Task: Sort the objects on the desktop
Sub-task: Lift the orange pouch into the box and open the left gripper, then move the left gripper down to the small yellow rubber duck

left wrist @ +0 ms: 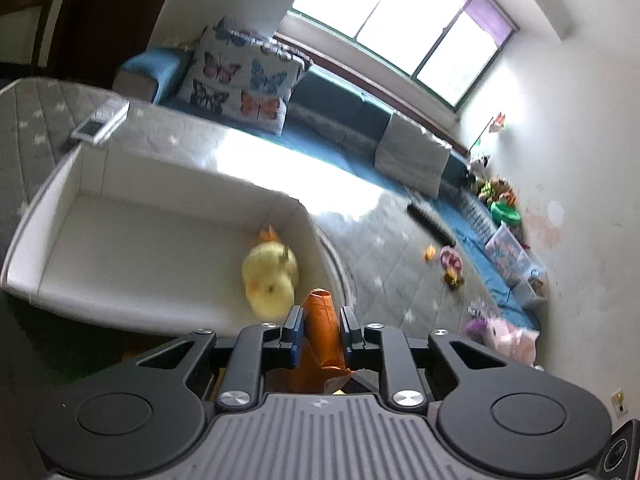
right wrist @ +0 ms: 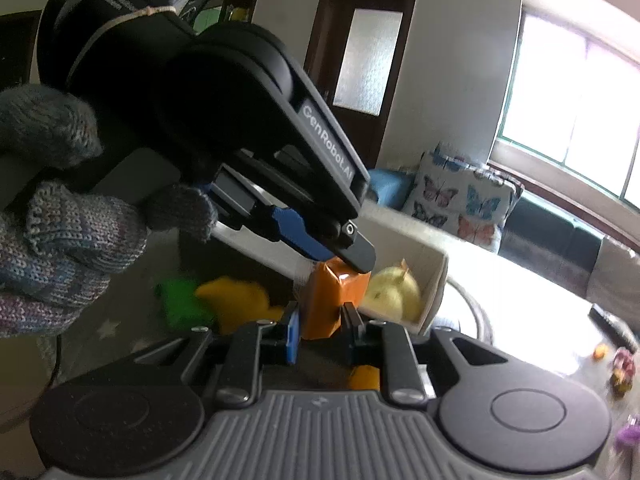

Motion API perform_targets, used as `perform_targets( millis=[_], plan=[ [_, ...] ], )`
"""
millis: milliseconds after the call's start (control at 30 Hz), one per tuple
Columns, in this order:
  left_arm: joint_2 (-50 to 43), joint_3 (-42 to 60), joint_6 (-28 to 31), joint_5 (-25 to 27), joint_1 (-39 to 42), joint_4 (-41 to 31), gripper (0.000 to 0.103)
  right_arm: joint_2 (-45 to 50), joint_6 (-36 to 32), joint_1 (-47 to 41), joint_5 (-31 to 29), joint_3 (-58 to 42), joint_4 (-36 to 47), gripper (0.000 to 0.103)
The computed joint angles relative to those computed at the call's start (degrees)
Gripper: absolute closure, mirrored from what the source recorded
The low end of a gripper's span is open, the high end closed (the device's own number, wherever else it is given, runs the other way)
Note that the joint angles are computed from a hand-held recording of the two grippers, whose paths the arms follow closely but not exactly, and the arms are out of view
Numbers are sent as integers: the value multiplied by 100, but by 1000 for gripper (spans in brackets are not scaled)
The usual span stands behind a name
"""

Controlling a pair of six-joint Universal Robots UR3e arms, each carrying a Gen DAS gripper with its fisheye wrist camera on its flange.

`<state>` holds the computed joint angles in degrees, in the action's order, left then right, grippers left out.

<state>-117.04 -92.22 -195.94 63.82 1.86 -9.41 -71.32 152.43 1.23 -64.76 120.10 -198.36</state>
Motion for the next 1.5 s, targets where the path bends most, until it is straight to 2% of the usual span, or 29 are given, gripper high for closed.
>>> perform_targets(
  millis=[333,467,833,1100,1333,1400,1500],
  plan=[
    [-703,977,-120,30,181,-163,83,1300,116,377,-382,-2026,541,85],
    [-792,963,-53,90,216,-187,83,1573,211,427,-467,-2334,683,85],
    [-573,389,257,551,-51,354,80,1225,216,163,-351,-1694,494,84],
    [-388,-158,460,843,-329,911,71,905,173,-136,-228,-1094,360,82],
    [-240,-586,559,915,-453,1204,71,646,72,-466,-66,-479,121,73],
    [-222,-692,542,866,-459,1237,71,578,63,-552,-25,-320,72,65],
    [-254,-754,462,783,-469,1219,71,430,52,-649,-61,-3,-23,63]
  ],
)
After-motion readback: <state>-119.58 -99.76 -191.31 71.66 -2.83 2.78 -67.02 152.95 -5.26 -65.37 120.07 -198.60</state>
